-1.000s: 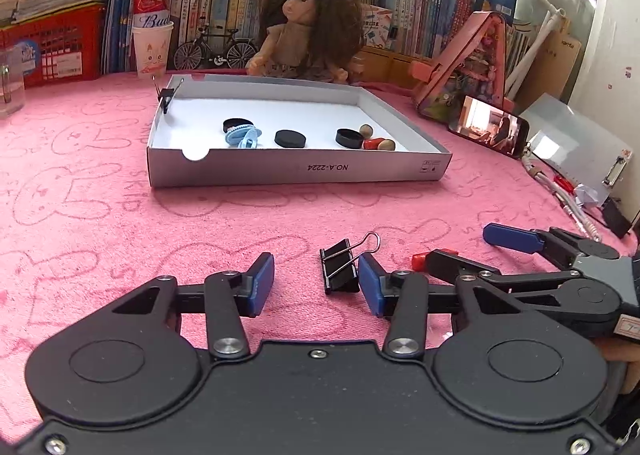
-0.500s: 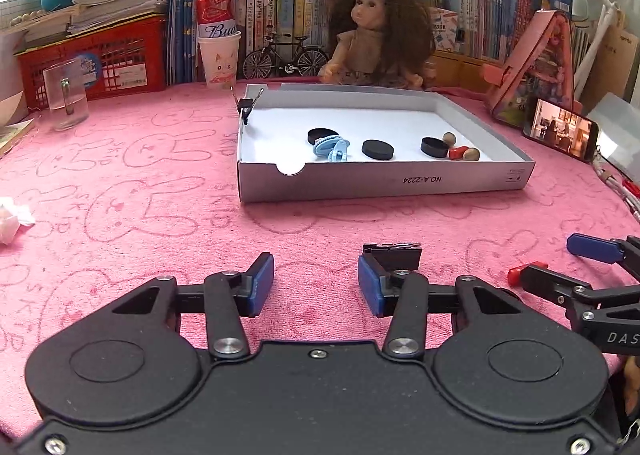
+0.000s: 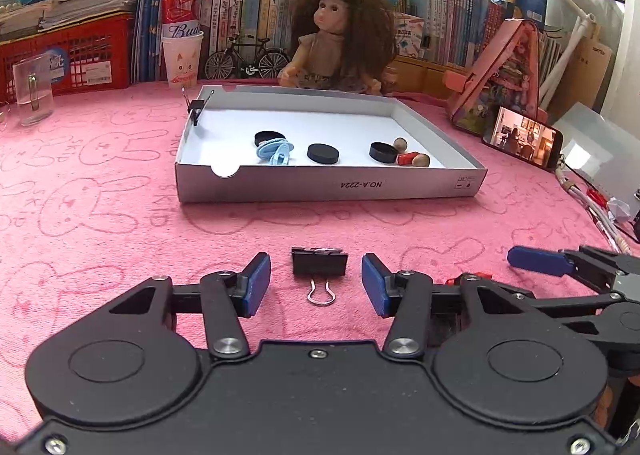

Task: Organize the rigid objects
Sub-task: 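Close left gripper on black binder clip while right gripper grasps red crayon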

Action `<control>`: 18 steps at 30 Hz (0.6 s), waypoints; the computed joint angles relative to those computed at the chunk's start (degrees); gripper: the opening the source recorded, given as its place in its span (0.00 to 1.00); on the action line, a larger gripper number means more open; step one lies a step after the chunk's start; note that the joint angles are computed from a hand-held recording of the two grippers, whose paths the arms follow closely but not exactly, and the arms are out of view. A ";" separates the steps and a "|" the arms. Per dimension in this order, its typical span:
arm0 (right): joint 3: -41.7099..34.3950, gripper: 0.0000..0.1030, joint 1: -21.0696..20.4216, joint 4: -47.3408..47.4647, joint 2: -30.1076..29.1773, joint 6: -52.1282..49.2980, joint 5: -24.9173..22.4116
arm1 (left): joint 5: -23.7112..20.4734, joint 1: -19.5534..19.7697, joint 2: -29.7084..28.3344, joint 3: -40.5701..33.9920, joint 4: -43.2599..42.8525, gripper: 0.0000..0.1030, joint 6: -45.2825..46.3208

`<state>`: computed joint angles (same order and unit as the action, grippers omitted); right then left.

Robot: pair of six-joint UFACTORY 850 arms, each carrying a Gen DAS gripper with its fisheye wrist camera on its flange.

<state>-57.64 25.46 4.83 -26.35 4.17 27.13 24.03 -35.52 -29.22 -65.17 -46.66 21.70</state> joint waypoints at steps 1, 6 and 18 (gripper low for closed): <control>-0.35 0.79 0.01 0.21 0.17 0.41 -1.31 | 0.18 -0.11 -0.44 -0.58 -1.21 0.48 0.84; -2.39 0.76 0.77 5.58 0.50 -2.62 -7.68 | 1.15 -0.89 -2.94 -3.78 -10.37 0.46 9.97; -4.98 0.62 3.21 22.58 -0.65 -17.04 -10.23 | 3.31 -1.32 -3.09 -3.26 -10.13 0.29 11.26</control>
<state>-62.62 28.67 27.41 -27.00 -12.87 16.90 27.34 -36.84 -32.32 -68.42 -56.79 32.96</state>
